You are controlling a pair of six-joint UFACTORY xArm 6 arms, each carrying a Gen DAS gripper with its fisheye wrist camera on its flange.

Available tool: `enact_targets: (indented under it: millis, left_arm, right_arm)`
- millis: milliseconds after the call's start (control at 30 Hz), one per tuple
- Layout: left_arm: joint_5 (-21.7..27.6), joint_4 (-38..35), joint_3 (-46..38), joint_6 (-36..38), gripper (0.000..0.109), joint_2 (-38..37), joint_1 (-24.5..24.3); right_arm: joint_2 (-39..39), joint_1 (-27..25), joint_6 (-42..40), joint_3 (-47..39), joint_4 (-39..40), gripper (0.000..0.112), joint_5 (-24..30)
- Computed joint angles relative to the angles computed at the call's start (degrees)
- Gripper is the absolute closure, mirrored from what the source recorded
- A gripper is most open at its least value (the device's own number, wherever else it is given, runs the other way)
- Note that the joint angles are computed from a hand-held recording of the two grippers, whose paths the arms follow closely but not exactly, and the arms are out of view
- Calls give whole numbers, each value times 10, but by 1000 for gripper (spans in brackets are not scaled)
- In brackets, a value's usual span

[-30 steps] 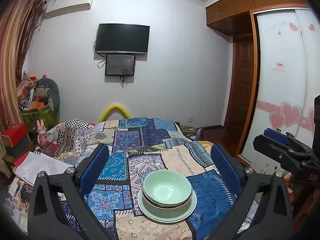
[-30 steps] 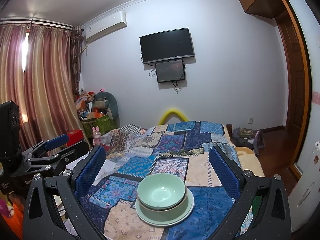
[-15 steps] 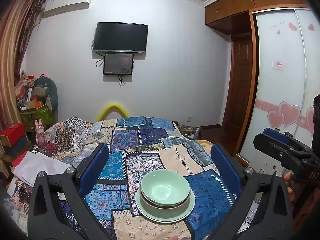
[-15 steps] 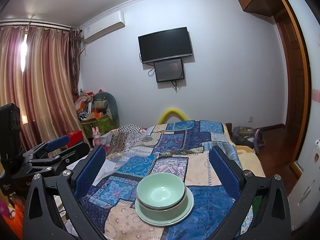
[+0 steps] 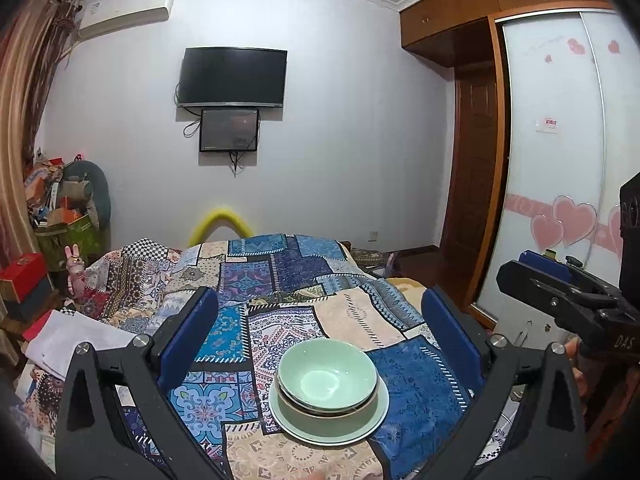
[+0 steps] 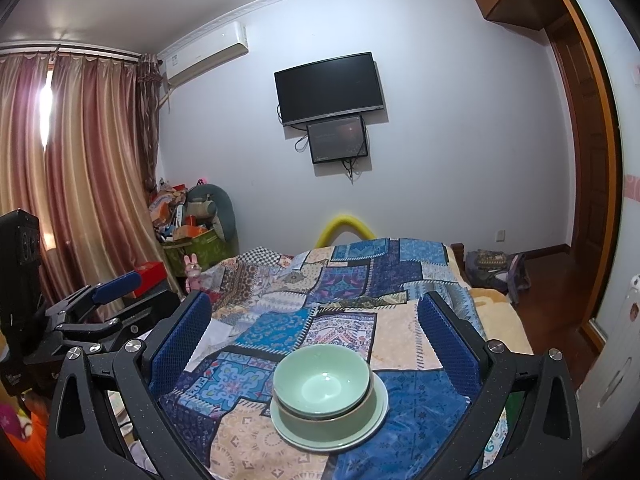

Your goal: Organize plates and bowls

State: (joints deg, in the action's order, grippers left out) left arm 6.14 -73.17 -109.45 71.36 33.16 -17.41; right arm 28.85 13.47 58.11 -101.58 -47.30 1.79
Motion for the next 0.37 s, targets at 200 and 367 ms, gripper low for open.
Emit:
enact_targets:
  millis: [200, 367]
  left_arm:
    - [0, -5, 3, -5, 6, -2, 0]
    - [9, 10, -1, -28, 6, 2, 4]
  right_arm:
    - [0, 1, -16, 3, 16, 9, 2]
    - [2, 3, -33, 4, 37, 9, 4]
